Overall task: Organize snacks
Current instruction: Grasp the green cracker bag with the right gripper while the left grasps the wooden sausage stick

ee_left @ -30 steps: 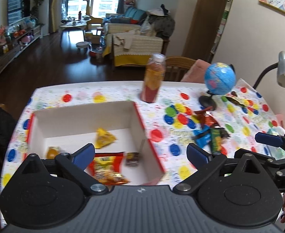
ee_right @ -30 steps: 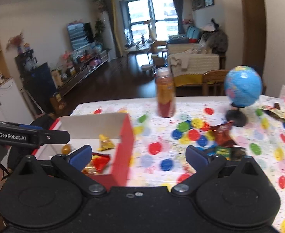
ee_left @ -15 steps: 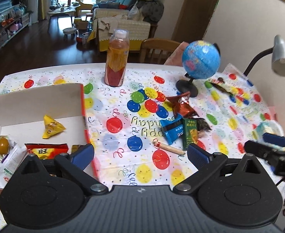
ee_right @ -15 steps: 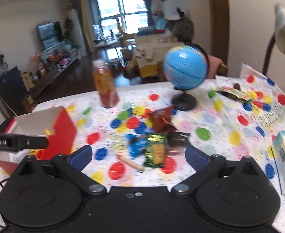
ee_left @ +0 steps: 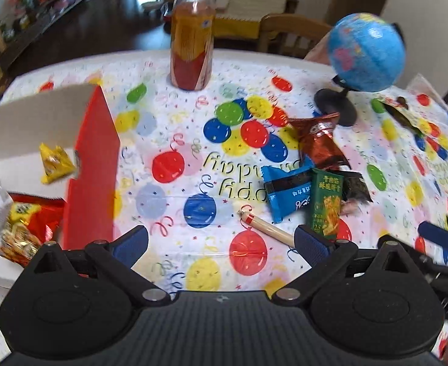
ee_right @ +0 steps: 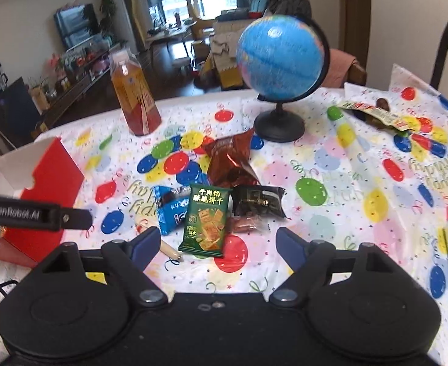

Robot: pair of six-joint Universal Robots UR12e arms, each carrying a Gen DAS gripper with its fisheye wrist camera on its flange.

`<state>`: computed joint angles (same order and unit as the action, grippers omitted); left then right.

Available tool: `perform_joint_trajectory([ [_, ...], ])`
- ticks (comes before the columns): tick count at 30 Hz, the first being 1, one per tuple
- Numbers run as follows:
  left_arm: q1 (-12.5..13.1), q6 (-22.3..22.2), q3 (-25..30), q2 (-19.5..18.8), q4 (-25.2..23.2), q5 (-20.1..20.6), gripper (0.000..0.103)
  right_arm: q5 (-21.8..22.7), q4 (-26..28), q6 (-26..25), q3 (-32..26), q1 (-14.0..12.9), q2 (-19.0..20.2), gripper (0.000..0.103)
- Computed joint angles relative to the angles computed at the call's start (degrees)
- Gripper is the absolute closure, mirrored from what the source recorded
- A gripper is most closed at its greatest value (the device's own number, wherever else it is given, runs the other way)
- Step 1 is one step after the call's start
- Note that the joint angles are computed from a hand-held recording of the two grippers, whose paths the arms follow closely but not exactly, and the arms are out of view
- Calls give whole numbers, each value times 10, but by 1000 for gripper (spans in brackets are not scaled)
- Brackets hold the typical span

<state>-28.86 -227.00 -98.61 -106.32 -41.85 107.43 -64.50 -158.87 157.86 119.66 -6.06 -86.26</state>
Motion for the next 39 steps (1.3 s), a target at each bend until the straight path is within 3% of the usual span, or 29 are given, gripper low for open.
perform_joint_trajectory([
  [7, 19, -49, 39, -34, -56, -54, 1, -4, 30, -16, -29, 15, 39, 26],
  [15, 34, -75, 61, -58, -72, -105, 6, -26, 59, -17, -60, 34, 81, 31],
  [19, 39, -80, 69, -66, -82, -126, 17, -23, 61, -14, -68, 40, 92, 33],
  [21, 41, -87, 70, -68, -82, -131, 17, -32, 57, -16, -71, 45, 97, 33],
  [26, 45, -94, 75, -73, -82, -145, 22, -37, 48, -21, -75, 50, 103, 35],
  [28, 47, -101, 74, -73, -81, -154, 24, -36, 46, -27, -75, 49, 103, 50],
  [30, 49, -104, 75, -74, -83, -160, 33, -26, 55, -30, -75, 47, 101, 58],
  [39, 50, -111, 82, -83, -85, -185, 40, 0, 50, -30, -60, 27, 83, 59],
])
